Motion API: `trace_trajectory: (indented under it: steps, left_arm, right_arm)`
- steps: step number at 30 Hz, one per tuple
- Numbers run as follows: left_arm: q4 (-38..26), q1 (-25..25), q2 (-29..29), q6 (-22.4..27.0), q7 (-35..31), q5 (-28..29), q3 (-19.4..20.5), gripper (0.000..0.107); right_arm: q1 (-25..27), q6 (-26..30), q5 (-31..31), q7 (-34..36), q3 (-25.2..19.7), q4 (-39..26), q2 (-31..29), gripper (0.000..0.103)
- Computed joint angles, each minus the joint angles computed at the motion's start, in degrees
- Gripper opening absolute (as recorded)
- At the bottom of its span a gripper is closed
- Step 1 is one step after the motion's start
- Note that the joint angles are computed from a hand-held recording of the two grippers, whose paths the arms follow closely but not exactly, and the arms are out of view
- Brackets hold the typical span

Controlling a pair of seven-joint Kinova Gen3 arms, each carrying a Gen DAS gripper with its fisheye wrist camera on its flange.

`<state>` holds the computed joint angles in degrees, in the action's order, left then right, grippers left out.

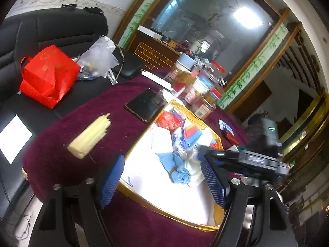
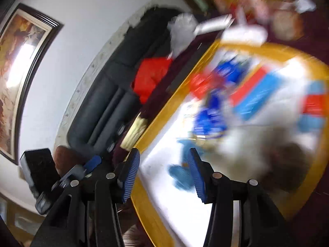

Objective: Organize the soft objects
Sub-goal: 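Move both grippers back from the tray toward the items on the table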

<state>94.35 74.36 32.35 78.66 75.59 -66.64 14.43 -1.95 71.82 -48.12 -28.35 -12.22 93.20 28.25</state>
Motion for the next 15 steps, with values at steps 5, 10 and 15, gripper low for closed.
trace_trajectory:
  steps: [5, 10, 15]
  left_arm:
    - [-4.3, -0.5, 1.4, -3.6, -8.7, 0.5, -2.2, 0.08]
    - [-11.0, -1.7, 4.1, -9.7, -20.2, -0.8, -4.0, 0.08]
    - [-18.4, -4.4, 8.0, -18.6, -30.7, -1.2, -4.5, 0.08]
  right_arm:
    - [12.2, -2.2, -5.1, 11.4, 4.4, 4.5, -6.0, 0.058]
    - [21.7, -3.1, -9.0, 12.5, 10.7, 0.7, -4.5, 0.063]
    - [27.6, -8.0, -9.1, 6.0, 12.4, -5.3, 0.5, 0.064]
